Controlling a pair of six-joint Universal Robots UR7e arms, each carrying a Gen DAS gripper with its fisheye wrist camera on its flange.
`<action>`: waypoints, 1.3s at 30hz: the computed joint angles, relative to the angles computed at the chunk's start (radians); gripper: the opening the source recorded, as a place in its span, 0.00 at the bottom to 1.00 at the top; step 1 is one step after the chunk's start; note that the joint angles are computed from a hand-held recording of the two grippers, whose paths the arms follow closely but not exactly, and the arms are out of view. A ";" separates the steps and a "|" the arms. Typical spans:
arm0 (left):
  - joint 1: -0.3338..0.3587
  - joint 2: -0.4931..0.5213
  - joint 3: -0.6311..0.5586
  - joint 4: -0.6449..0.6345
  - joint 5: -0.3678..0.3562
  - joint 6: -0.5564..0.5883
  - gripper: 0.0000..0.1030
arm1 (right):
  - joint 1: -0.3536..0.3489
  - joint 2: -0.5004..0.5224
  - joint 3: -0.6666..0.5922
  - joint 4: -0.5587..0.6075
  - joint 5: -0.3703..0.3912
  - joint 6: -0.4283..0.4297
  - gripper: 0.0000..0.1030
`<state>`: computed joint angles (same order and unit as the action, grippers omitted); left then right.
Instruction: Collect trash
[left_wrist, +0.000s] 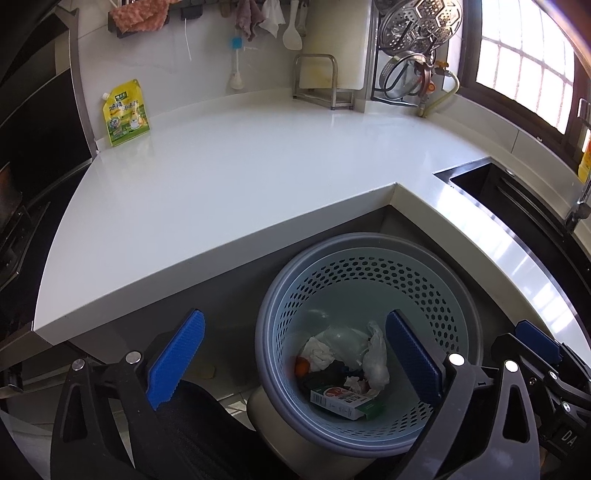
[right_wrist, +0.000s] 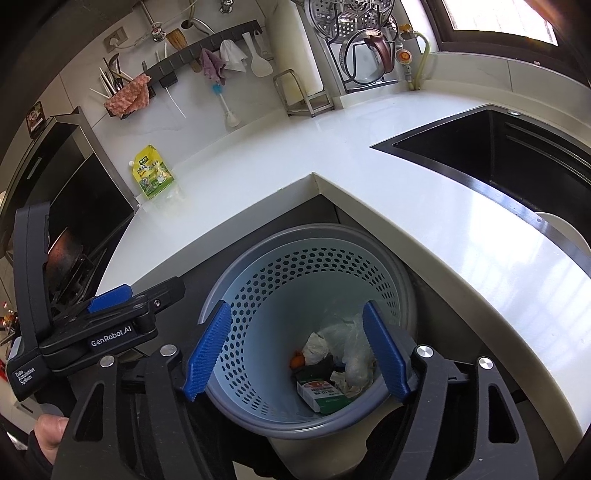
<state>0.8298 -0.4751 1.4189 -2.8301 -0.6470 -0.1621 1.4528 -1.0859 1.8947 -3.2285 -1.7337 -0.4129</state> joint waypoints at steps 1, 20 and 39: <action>0.000 -0.001 0.002 0.000 0.001 -0.003 0.94 | 0.000 0.000 0.000 -0.001 -0.002 -0.001 0.69; -0.002 0.002 -0.001 0.019 0.042 -0.014 0.94 | 0.006 -0.002 0.002 -0.001 -0.011 -0.005 0.70; -0.002 -0.003 0.009 0.017 0.050 -0.023 0.94 | 0.009 -0.001 0.003 -0.006 -0.018 -0.009 0.70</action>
<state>0.8275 -0.4784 1.4278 -2.8131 -0.5971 -0.1852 1.4616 -1.0867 1.8980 -3.2344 -1.7520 -0.4216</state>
